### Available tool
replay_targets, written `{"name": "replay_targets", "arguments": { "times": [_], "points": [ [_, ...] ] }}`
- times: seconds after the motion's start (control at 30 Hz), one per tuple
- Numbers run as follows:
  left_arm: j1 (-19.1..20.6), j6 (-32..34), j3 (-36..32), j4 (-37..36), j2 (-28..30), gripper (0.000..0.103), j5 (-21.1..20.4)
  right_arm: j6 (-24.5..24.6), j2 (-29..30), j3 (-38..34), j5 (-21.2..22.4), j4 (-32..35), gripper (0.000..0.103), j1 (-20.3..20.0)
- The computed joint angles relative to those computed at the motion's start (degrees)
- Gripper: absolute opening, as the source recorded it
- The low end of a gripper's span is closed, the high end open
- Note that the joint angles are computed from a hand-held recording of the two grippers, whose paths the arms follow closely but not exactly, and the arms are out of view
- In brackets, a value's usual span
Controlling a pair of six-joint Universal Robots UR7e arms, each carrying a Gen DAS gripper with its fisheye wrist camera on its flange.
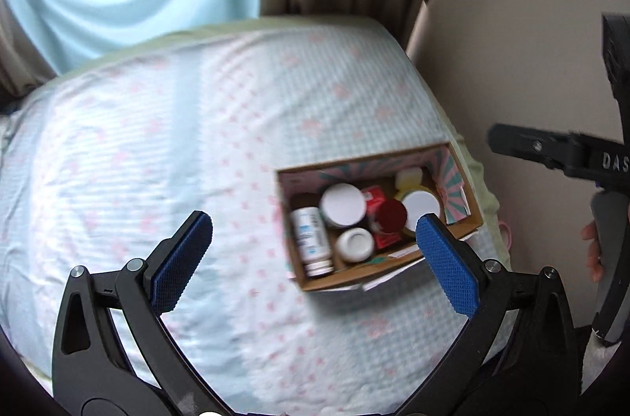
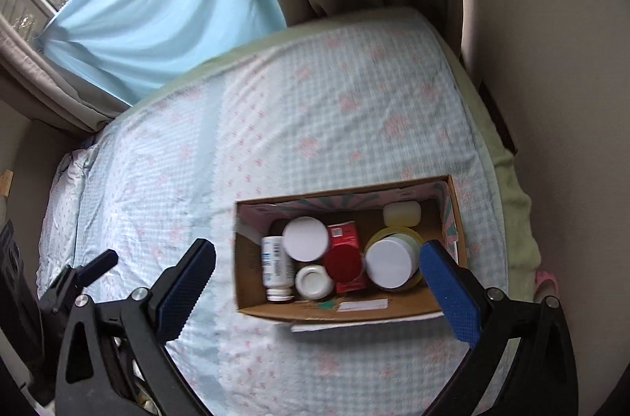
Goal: Organize rigid objects
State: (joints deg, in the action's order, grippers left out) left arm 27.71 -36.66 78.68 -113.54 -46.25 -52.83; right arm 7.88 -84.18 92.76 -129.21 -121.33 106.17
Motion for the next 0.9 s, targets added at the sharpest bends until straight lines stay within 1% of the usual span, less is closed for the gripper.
{"name": "replay_targets", "arguments": {
  "times": [0.07,0.17,0.3,0.4,0.47,0.57,0.63,0.8,0.9],
  "points": [
    [-1.1,-1.7,1.4,2.2,-4.1,0.103,2.8,1.1,0.3,0.1,-2.6,-0.8,0.103,4.4],
    [-3.1,-3.1,3.5,4.0,-9.5,0.103,7.4,0.6,0.9,1.3,-6.8,-5.2,0.103,10.5],
    [-6.4,-6.2,6.7,6.8,-15.7,0.103,14.3,-2.8,1.9,3.8,-12.7,-13.7,0.103,17.2],
    [-8.1,-7.9,9.2,7.9,-19.4,0.103,16.7,-5.6,2.4,6.3,-16.3,-19.6,0.103,20.9],
    [-9.3,-9.1,11.6,7.7,-21.5,0.103,18.2,-7.2,2.6,8.1,-18.0,-23.6,0.103,22.3],
    [-10.6,-10.8,13.7,8.6,-23.5,0.103,19.2,-8.1,2.9,9.7,-20.1,-26.7,0.103,23.7],
    [-11.1,-11.4,14.1,9.5,-24.1,0.103,19.6,-8.6,3.1,10.3,-20.0,-28.2,0.103,24.0],
    [-12.2,-11.2,14.7,9.0,-24.7,0.103,21.3,-10.3,4.0,10.3,-20.8,-30.5,0.103,24.9],
    [-12.3,-11.1,14.5,9.3,-24.5,0.103,21.9,-11.0,4.5,10.1,-20.9,-31.6,0.103,25.2]
  ]
}}
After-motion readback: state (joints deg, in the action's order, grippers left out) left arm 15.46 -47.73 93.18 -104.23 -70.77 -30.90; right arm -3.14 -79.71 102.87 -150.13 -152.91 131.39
